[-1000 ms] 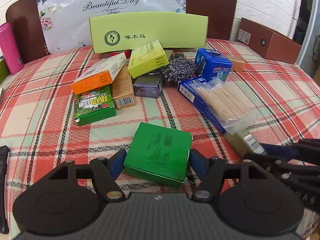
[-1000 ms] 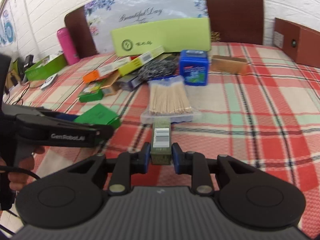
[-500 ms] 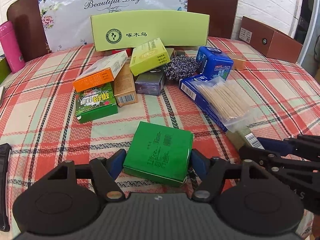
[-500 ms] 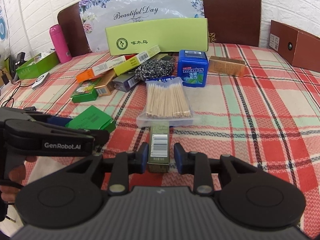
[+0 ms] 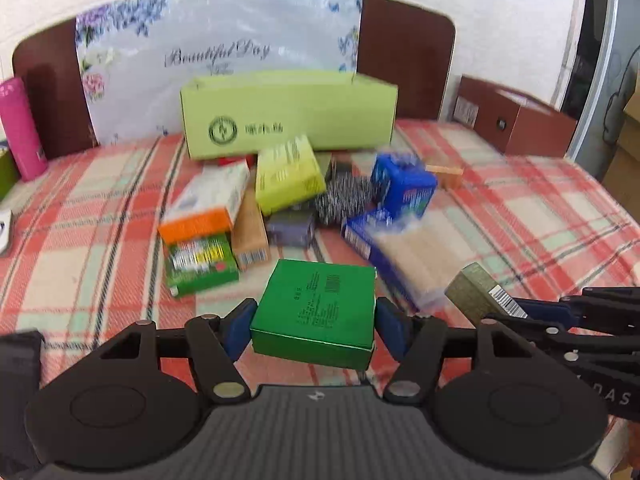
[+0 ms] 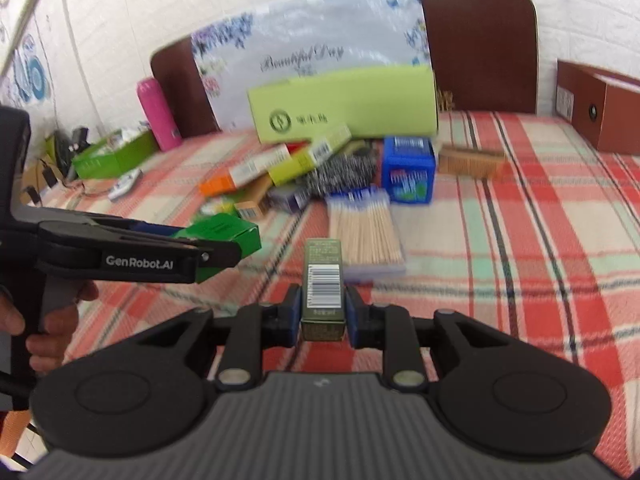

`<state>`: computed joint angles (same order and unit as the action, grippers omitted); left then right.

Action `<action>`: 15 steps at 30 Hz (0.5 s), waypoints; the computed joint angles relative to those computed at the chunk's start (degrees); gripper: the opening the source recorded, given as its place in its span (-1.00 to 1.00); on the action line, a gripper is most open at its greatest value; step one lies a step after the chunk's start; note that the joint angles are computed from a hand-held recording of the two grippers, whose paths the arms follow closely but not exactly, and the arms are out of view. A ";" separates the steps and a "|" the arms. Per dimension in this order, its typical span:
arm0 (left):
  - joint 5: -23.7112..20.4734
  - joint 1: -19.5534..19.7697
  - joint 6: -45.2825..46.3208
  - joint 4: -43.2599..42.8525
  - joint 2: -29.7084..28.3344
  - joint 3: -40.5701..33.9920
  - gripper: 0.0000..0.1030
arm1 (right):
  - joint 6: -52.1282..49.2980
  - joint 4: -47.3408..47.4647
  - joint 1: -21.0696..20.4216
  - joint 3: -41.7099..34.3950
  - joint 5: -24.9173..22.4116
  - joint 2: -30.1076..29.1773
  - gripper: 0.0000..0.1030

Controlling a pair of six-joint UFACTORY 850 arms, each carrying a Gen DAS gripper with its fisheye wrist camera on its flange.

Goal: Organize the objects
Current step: 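Place the green box and olive box into the lime-green box, open both grippers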

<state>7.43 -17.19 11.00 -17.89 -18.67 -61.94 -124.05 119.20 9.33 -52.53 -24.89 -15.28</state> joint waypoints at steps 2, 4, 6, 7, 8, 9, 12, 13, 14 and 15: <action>0.86 0.37 -2.80 3.22 0.59 -0.68 0.30 | -0.75 0.64 -0.29 -1.00 -1.42 0.32 -0.57; 1.03 0.94 -7.80 8.36 0.97 -2.19 0.30 | -1.66 1.62 -0.40 -3.16 -2.38 -0.25 -0.57; 0.94 1.48 -13.40 13.86 1.01 -3.97 0.30 | -2.30 2.11 -0.50 -5.52 -3.12 -1.14 -0.57; 1.04 1.69 -15.14 15.61 0.87 -4.86 0.30 | -3.02 2.70 -0.54 -7.05 -3.46 -1.83 -0.57; 1.11 1.92 -15.60 16.14 0.57 -6.03 0.30 | -3.55 3.27 -0.50 -8.65 -3.45 -2.57 -0.57; 1.30 2.10 -14.11 14.63 0.18 -7.29 0.30 | -4.11 3.99 -0.41 -10.32 -3.20 -3.40 -0.57; 2.27 2.82 -9.72 9.84 -2.40 -12.19 0.30 | -6.59 7.15 -0.12 -15.74 -2.23 -6.40 -0.57; 1.84 3.12 -8.35 8.47 -3.67 -14.28 0.30 | -7.63 8.50 0.07 -17.65 -1.78 -7.49 -0.57; 0.96 3.62 -7.92 7.98 -5.46 -17.19 0.30 | -7.96 8.91 0.29 -19.68 -1.03 -8.65 -0.57; -0.30 4.08 -7.46 7.17 -7.39 -20.33 0.30 | -7.84 9.10 0.54 -22.32 0.08 -10.23 -0.57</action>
